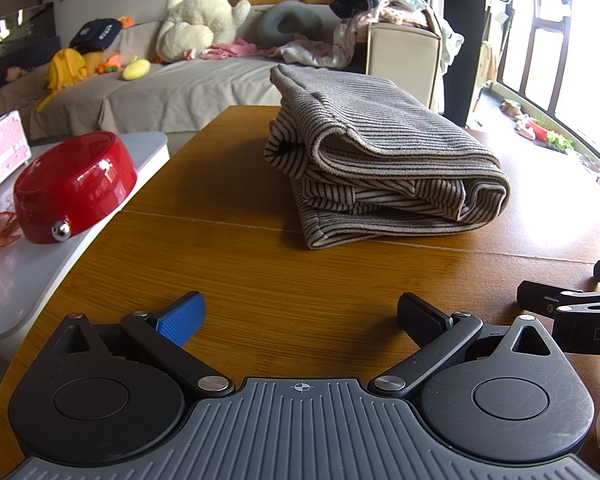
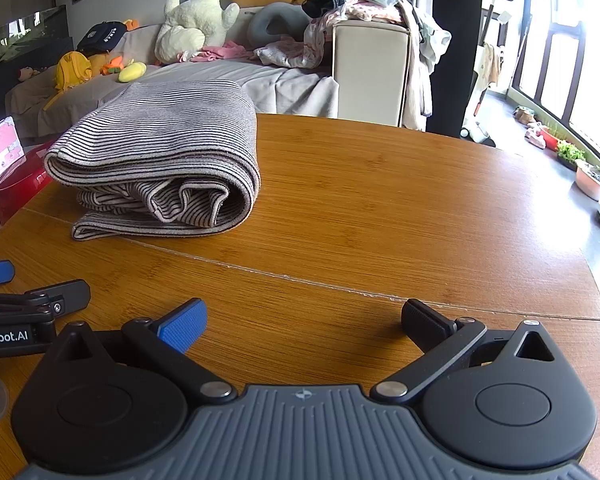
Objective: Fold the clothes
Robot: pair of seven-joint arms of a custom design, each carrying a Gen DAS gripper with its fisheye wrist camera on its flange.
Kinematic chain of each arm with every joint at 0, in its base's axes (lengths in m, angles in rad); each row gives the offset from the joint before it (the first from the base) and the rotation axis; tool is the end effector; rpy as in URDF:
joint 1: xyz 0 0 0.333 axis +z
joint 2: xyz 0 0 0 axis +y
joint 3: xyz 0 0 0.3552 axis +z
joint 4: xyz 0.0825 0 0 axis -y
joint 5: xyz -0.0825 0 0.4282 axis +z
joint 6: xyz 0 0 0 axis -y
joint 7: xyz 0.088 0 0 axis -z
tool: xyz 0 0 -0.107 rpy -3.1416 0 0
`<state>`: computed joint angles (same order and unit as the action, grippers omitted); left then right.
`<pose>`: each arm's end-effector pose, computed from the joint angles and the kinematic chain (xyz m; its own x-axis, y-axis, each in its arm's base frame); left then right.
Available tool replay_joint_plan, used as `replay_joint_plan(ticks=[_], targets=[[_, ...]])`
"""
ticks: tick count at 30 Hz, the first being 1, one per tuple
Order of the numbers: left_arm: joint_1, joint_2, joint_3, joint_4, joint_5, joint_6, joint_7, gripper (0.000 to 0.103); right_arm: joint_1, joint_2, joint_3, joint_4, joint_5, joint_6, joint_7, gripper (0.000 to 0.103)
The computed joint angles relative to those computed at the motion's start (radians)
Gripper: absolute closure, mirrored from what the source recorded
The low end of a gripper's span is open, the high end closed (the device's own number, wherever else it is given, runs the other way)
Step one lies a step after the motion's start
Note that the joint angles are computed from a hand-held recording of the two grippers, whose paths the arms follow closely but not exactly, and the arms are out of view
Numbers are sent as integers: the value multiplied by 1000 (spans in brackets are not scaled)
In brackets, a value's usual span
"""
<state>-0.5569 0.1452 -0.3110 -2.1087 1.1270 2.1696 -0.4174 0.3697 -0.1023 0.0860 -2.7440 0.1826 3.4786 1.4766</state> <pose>0.4235 -0.4400 0.3720 0.3986 -0.9171 -0.0016 -0.6074 -0.2627 -0.7497 0.4226 0.1831 0.3513 0.3505 -0.9365 -0.0088 -0.6318 -0.2295 -0.7404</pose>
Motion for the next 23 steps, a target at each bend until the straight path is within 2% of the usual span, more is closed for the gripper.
replay_joint_plan(ticks=[23], targets=[[-1,0,0,-1,0,0,-2,0,-1,1,0,1,-1,0,1,0]])
